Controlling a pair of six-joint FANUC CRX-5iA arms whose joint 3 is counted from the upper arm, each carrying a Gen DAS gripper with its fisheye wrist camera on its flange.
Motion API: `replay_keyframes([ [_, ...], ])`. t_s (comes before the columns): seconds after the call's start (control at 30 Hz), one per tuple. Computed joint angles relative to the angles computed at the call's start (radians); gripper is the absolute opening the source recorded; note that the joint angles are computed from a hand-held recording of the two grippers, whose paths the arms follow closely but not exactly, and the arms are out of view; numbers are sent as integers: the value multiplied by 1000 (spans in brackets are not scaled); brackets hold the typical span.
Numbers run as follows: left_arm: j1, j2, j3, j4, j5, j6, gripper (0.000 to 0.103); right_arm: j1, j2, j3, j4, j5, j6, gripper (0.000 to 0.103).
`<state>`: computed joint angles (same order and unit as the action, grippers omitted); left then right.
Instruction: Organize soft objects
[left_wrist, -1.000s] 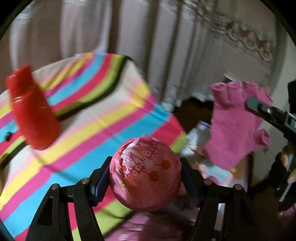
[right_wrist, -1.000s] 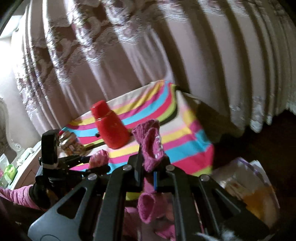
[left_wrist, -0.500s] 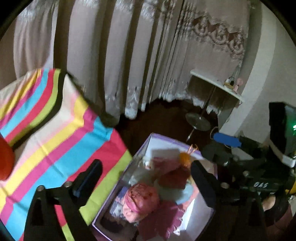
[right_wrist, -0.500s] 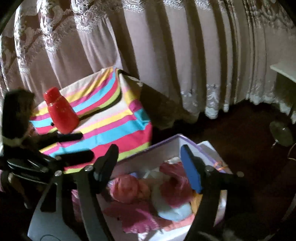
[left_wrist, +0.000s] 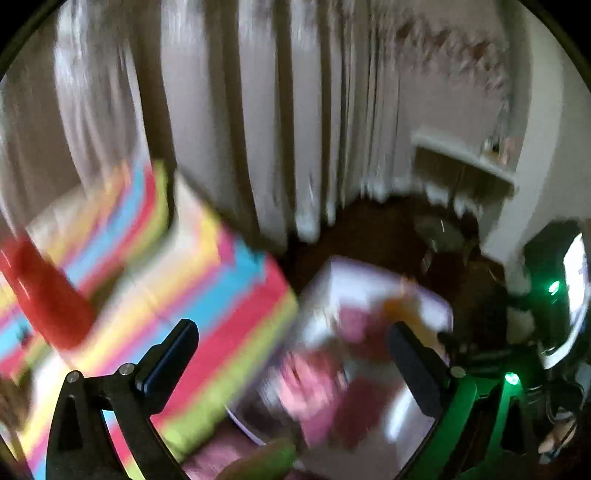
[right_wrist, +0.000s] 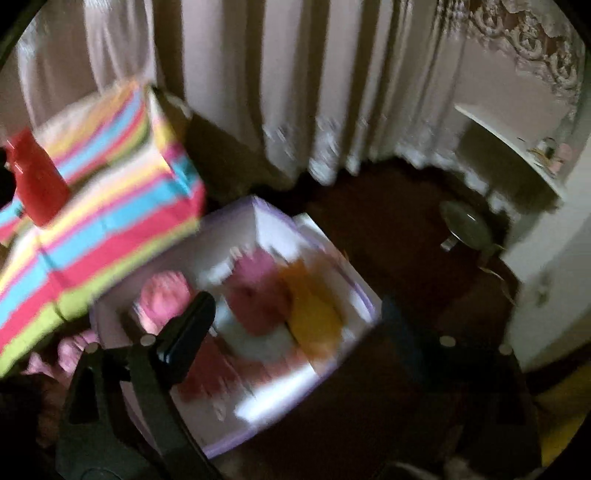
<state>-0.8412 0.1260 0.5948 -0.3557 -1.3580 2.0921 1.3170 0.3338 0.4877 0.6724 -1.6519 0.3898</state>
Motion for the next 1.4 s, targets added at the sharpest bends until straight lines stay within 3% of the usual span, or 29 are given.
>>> replay_keyframes([
  [0.07,36,33,-36,68,-46,14,103,4,77,94,-29,-129,20,93],
  [0.17,45,63,-58,80,-96,-4,103,10,108,123,-89,-196,-8,93],
  [0.37,42,71,-60,78,-109,4,103,-19,100,114,-213,-157,-73,93],
  [1.4,68,69,-88,123,-120,35,103,-27,108,125,-224,-98,-94,93],
])
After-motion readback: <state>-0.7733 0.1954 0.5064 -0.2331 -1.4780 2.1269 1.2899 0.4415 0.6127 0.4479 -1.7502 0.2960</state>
